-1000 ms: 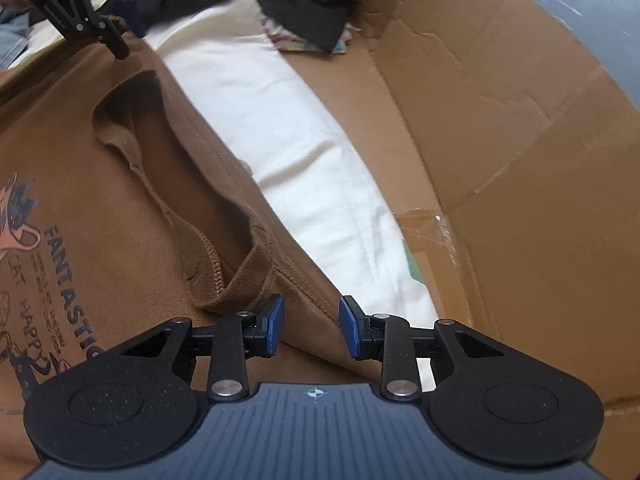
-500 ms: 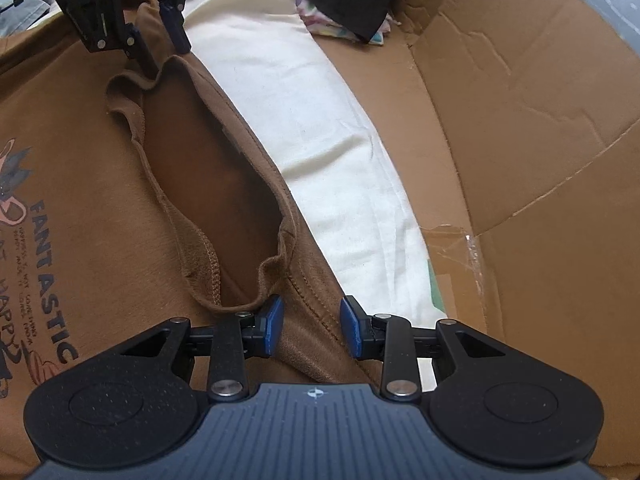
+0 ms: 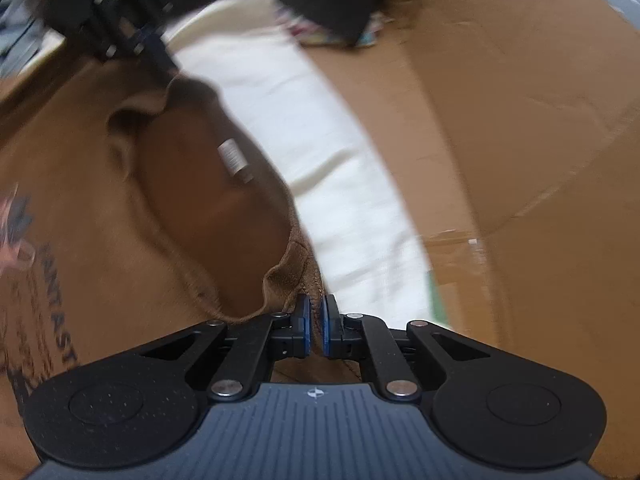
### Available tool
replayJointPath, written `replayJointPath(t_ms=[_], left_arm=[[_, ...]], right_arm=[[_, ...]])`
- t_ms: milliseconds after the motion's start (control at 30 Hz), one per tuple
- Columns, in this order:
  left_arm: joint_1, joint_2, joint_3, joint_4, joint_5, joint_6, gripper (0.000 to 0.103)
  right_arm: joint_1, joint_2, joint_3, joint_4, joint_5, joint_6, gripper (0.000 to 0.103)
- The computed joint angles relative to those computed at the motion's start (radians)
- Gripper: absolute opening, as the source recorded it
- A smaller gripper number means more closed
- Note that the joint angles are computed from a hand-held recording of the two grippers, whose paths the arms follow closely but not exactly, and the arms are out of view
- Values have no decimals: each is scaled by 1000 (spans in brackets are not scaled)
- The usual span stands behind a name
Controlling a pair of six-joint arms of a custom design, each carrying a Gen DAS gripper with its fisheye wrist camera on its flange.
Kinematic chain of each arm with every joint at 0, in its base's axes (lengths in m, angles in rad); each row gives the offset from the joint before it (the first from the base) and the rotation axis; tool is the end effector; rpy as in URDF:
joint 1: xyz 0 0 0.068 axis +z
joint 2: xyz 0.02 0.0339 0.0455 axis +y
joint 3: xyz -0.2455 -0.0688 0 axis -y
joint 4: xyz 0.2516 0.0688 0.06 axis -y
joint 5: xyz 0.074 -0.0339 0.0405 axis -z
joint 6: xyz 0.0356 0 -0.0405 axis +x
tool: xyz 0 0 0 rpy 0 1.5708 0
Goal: Fold clothes
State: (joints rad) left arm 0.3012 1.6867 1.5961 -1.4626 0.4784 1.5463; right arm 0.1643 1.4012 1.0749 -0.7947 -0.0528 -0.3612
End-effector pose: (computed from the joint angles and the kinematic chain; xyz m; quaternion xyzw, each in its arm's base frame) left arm 0.2973 0.0752 0.2888 0.5682 0.7880 -0.1360 0.1942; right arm 0.2796 0.0483 0.2330 -0.2588 0.9395 0.0037 0.2244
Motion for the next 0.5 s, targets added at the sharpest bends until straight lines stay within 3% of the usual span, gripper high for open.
replayJointPath(t_ms=[100,300,500], left_arm=[[-6,13,12,34,18,-97,5],[-23,-17,-36,208,9,-368,6],[26,13,78,96,67,-347,7]], right_arm=[[-15,-2,6,30,24,63,1],[-36,-16,-32,122,156,259,0],[-49,-141,-80,72,132,311,0]])
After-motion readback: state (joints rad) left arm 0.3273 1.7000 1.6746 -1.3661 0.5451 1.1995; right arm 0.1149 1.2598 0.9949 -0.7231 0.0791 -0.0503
